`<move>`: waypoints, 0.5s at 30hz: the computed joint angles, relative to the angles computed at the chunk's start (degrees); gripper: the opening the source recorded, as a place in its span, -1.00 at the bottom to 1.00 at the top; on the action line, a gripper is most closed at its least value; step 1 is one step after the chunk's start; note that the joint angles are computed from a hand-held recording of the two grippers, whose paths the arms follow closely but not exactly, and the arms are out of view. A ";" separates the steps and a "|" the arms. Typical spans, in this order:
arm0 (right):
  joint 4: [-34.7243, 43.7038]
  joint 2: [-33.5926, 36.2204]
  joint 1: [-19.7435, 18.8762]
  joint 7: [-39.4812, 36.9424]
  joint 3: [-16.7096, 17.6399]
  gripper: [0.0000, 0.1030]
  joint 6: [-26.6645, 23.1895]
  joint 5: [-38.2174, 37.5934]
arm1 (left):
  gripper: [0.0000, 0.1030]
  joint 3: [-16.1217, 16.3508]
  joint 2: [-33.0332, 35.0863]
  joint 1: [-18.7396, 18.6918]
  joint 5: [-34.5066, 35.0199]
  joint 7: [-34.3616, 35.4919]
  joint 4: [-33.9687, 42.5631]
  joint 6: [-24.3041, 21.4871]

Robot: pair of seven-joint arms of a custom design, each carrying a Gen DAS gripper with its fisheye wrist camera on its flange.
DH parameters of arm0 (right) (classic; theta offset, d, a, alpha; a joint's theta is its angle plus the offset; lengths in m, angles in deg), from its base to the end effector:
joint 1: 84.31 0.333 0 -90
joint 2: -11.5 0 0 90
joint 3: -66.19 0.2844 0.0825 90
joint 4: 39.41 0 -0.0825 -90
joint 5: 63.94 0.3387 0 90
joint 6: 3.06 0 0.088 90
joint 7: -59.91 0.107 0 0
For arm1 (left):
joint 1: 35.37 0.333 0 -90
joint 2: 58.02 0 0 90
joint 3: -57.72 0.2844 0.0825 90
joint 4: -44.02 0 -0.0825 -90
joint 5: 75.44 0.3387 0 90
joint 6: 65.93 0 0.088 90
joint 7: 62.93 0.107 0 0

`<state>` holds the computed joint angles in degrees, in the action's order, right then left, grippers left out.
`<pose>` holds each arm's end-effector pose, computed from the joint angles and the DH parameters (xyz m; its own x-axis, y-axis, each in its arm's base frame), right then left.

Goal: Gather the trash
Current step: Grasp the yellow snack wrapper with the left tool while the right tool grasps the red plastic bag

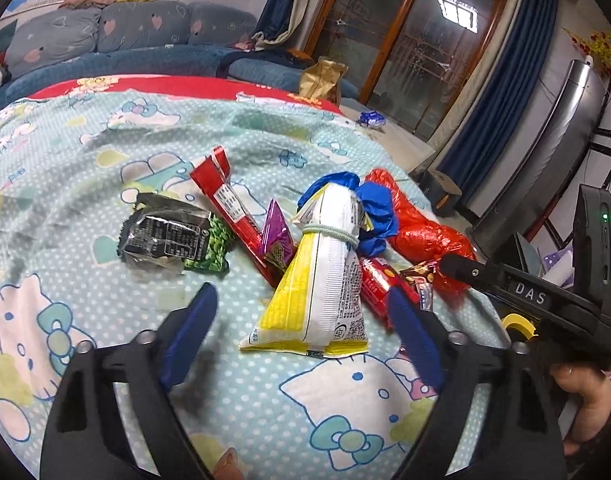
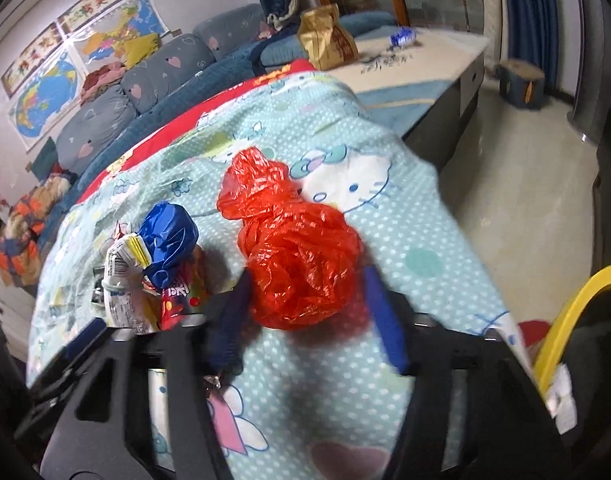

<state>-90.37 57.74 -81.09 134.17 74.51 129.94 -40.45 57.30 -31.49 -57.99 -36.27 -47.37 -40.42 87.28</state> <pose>0.7344 0.1081 0.4796 0.3140 -0.8884 -0.3349 -0.7866 -0.0459 -0.6157 0.6198 -0.2833 0.4801 0.2440 -0.9184 0.3114 -0.5991 -0.3953 -0.6963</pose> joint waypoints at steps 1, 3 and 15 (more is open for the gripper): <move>-0.04 0.08 -0.14 0.43 0.12 -0.40 -0.22 0.31 | 0.45 -0.42 0.32 0.33 -0.80 0.68 0.32 -0.24; -2.88 -1.33 -0.79 -0.10 0.69 -0.60 1.19 1.63 | 0.23 -0.93 0.75 0.68 -2.33 1.71 0.73 -0.97; -23.67 -13.49 -2.87 -5.25 1.02 -0.72 13.80 6.72 | -0.17 -0.57 -4.08 1.72 -4.40 0.68 -9.10 7.94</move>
